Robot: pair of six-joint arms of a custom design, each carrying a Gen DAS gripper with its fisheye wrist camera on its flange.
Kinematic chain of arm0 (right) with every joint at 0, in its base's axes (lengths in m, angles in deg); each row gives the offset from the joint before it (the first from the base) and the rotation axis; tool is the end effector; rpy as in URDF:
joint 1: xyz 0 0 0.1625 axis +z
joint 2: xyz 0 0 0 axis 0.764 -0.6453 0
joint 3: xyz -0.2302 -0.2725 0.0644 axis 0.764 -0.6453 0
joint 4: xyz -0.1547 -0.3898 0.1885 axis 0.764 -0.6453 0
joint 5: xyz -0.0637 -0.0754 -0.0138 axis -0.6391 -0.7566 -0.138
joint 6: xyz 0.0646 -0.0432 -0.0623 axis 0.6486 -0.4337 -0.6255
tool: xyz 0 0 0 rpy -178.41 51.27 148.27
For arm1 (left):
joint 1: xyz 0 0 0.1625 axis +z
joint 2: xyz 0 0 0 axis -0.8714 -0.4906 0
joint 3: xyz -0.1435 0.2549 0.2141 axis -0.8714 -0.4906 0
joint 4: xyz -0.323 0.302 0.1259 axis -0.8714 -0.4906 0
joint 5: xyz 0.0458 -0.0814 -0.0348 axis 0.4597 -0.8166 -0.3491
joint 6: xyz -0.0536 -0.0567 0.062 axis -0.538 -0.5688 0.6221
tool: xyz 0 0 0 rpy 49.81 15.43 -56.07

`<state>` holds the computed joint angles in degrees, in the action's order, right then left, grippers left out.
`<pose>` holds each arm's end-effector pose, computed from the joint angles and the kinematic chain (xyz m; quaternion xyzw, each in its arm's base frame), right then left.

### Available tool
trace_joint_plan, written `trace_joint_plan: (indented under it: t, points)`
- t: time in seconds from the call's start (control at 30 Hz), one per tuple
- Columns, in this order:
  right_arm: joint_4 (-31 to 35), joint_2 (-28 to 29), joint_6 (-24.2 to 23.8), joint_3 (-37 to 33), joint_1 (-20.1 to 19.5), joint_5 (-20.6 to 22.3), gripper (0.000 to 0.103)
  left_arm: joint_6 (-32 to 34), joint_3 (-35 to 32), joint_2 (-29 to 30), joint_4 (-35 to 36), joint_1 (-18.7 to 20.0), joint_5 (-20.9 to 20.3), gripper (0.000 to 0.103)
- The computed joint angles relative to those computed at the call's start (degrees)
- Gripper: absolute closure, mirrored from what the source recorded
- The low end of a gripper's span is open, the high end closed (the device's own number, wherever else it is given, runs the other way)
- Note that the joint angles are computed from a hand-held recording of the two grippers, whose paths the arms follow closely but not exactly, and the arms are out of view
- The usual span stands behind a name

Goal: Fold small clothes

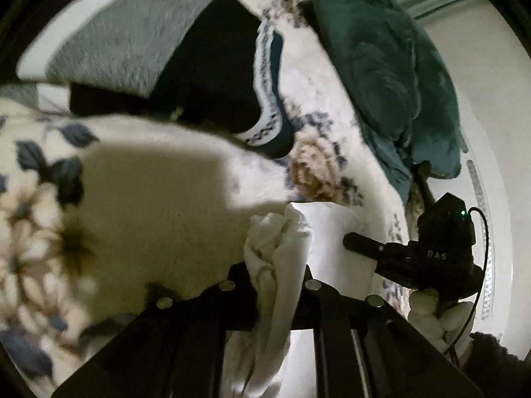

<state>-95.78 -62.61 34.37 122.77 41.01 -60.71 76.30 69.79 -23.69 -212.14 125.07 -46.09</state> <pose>0.1249 -0.6004 0.2171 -0.2055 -0.9455 0.2504 0.0327 -0.1673 -0.6684 0.1719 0.1590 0.9855 -0.0598 0.0035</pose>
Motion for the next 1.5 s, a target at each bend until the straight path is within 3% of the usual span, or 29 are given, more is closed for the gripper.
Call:
trace_joint_plan:
  t: [0.13, 0.23, 0.4, 0.43, 0.47, 0.5, 0.53, 0.6, 0.63, 0.73, 0.8, 0.9, 1.1, 1.17, 1.27, 1.3, 1.5]
  points:
    - [-3.08, -1.48, 0.59, 1.92, 2.87, 0.84, 0.099, 1.05, 3.7, -5.53, -0.21, -1.43, -0.91, 0.095]
    - [-3.69, -6.5, 0.68, 6.71, 5.86, 0.91, 0.099, 1.26, 8.12, -11.44, 0.71, -3.39, -0.89, 0.095]
    - [-0.16, -15.04, 1.64, 15.57, 12.71, -1.03, 0.099, -2.05, 17.17, -24.92, 9.16, -5.92, -2.04, 0.09]
    - [2.23, -17.16, 2.37, 17.73, 14.04, -0.89, 0.098, -3.44, 18.89, -27.65, 11.48, -6.12, -1.85, 0.083]
    - [5.19, -20.34, 3.05, 20.34, 14.87, -0.75, 0.096, -5.6, 20.72, -30.65, 14.18, -6.3, -1.55, 0.07]
    - [8.06, -22.03, 4.08, 21.98, 15.62, -0.52, 0.09, -8.33, 22.97, -34.56, 17.68, -6.07, -1.56, 0.058]
    - [10.54, -23.54, 4.8, 23.53, 15.87, 0.19, 0.085, -10.34, 24.76, -37.63, 19.93, -5.82, -1.64, 0.036]
    - [16.07, -26.63, 7.09, 26.93, 16.2, 2.11, 0.051, -15.92, 28.56, -44.88, 25.16, -4.86, -1.34, 0.032]
    - [17.48, -27.78, 7.82, 28.2, 15.98, 2.76, 0.046, -18.24, 29.49, -47.25, 27.47, -4.35, -1.14, 0.032]
    - [19.93, -32.53, 11.29, 32.29, 15.49, 3.98, 0.045, -24.42, 30.81, -52.56, 32.22, -3.45, 0.91, 0.032]
    - [19.49, -34.72, 13.55, 33.69, 15.23, 3.06, 0.044, -25.53, 30.61, -53.2, 31.65, -3.63, 2.29, 0.032]
    - [14.96, -35.26, 16.3, 34.45, 15.24, 0.87, 0.044, -22.48, 29.27, -49.6, 28.39, -5.36, 4.87, 0.032]
    - [0.57, -23.28, 16.61, 30.95, 13.92, 2.98, 0.045, -11.9, 28.31, -37.63, 17.34, -8.08, 8.9, 0.032]
    - [0.39, -19.72, 18.24, 29.86, 14.34, 1.31, 0.045, -10.22, 28.48, -35.18, 17.37, -8.07, 10.65, 0.032]
    - [6.47, -17.03, 23.25, 29.82, 14.36, -4.54, 0.047, -9.22, 28.92, -32.18, 19.03, -6.24, 10.88, 0.032]
    - [6.91, -17.21, 23.98, 30.45, 13.97, -4.73, 0.053, -8.22, 29.18, -31.92, 19.24, -5.94, 10.77, 0.032]
    - [6.59, -19.05, 25.95, 30.45, 15.57, -5.25, 0.051, -4.42, 29.1, -35.21, 19.9, -6.41, 8.14, 0.032]
